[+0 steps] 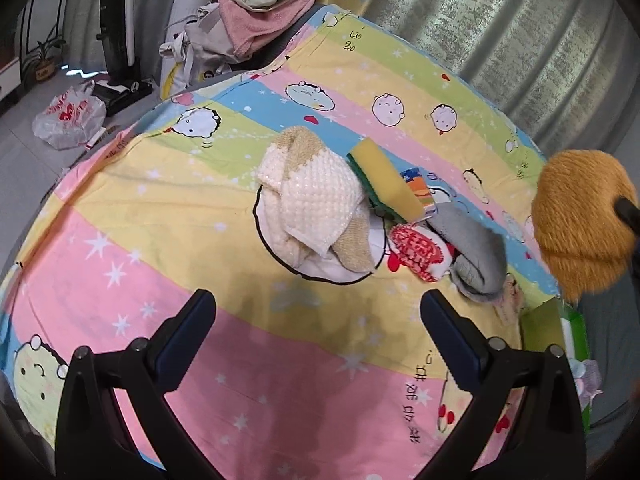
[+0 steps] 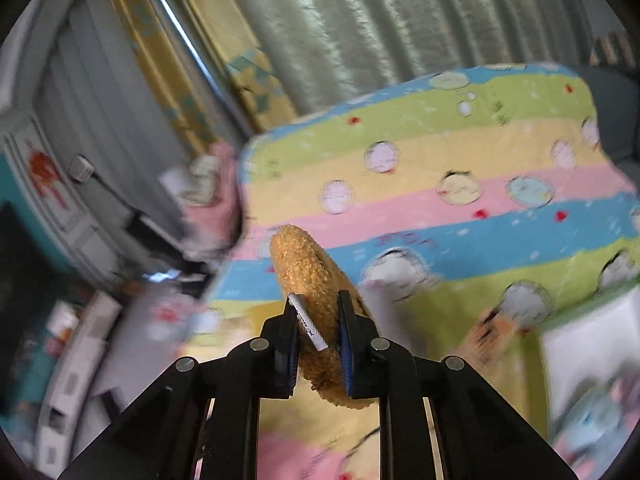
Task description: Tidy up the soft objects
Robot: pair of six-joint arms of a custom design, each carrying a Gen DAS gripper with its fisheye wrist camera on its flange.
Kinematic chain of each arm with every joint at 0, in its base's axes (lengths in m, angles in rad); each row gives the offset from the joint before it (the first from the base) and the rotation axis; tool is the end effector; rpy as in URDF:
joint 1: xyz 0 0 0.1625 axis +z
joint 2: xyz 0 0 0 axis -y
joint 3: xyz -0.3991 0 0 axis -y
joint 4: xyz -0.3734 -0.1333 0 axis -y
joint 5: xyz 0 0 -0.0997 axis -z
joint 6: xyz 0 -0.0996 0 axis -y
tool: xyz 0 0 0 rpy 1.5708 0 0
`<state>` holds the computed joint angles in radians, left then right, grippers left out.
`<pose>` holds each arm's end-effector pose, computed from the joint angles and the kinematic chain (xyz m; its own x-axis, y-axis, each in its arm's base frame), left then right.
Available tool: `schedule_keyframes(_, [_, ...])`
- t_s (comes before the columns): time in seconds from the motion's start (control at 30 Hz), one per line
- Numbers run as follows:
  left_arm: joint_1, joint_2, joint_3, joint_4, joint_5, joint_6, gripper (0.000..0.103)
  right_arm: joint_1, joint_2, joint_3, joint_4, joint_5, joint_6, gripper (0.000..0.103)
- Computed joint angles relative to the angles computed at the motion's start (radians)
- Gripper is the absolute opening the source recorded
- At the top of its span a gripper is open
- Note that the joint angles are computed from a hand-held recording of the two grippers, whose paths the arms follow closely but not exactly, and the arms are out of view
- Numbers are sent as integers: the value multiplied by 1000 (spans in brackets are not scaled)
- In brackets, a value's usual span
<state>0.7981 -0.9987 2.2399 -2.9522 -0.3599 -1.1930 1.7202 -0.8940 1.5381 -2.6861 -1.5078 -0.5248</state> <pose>-0.1453 -0.4736 0.1239 -0.7692 -0.6029 -0.2120 -0.0643 0.4030 -0.9129 0.2396 -0.6541 0.2061 -0.7840 -0.5945 0.1789 -0.6071 0.6739 -0.4210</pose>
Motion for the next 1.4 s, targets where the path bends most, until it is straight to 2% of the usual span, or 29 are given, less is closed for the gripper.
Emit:
schedule_keyframes(0.07, [-3, -3, 8, -20, -5, 1, 102, -14, -41, 46, 40, 51, 8, 18])
schedule_keyframes(0.17, [-6, -10, 25, -54, -11, -8, 102, -53, -73, 91, 182, 130, 34, 18])
schedule_keyframes(0.27, [-3, -12, 28, -77, -26, 4, 102, -86, -55, 101, 298, 156, 60, 18])
schedule_keyframes(0.33, [2, -10, 22, -70, -41, 10, 102, -104, -24, 102, 327, 128, 95, 18])
schedule_keyframes(0.4, [11, -5, 4, -31, -67, 12, 102, -103, 21, 79, 321, 23, 143, 18])
schedule_keyframes(0.43, [15, 1, -6, -20, -76, 17, 102, -97, 34, 81, 291, -21, 148, 18])
schedule_keyframes(0.53, [28, 34, -44, -11, -112, 60, 102, -71, 48, 109, 102, -176, 116, 22])
schedule_keyframes(0.57, [30, 45, -51, -18, -123, 71, 102, -56, 55, 114, 43, -245, 86, 27])
schedule_keyframes(0.6, [34, 60, -61, -39, -142, 97, 102, -50, 58, 117, 21, -272, 70, 36])
schedule_keyframes(0.63, [37, 72, -70, -58, -161, 120, 102, -49, 60, 115, 12, -283, 57, 41])
schedule_keyframes(0.7, [41, 97, -90, -85, -193, 166, 102, -54, 57, 113, 19, -273, 42, 69])
schedule_keyframes(0.73, [41, 106, -100, -85, -203, 184, 102, -58, 54, 111, 25, -261, 44, 72])
schedule_keyframes(0.9, [41, 142, -142, -43, -234, 213, 102, -84, 29, 121, 39, -202, 49, 73])
schedule_keyframes(1.13, [46, 187, -189, -20, -284, 256, 102, -94, 39, 100, 137, -219, 65, 73])
schedule_keyframes(1.3, [35, 220, -226, 33, -267, 288, 101, -97, 51, 84, 183, -223, 80, 73])
schedule_keyframes(1.4, [40, 232, -240, 39, -284, 302, 101, -94, 58, 80, 193, -235, 71, 74])
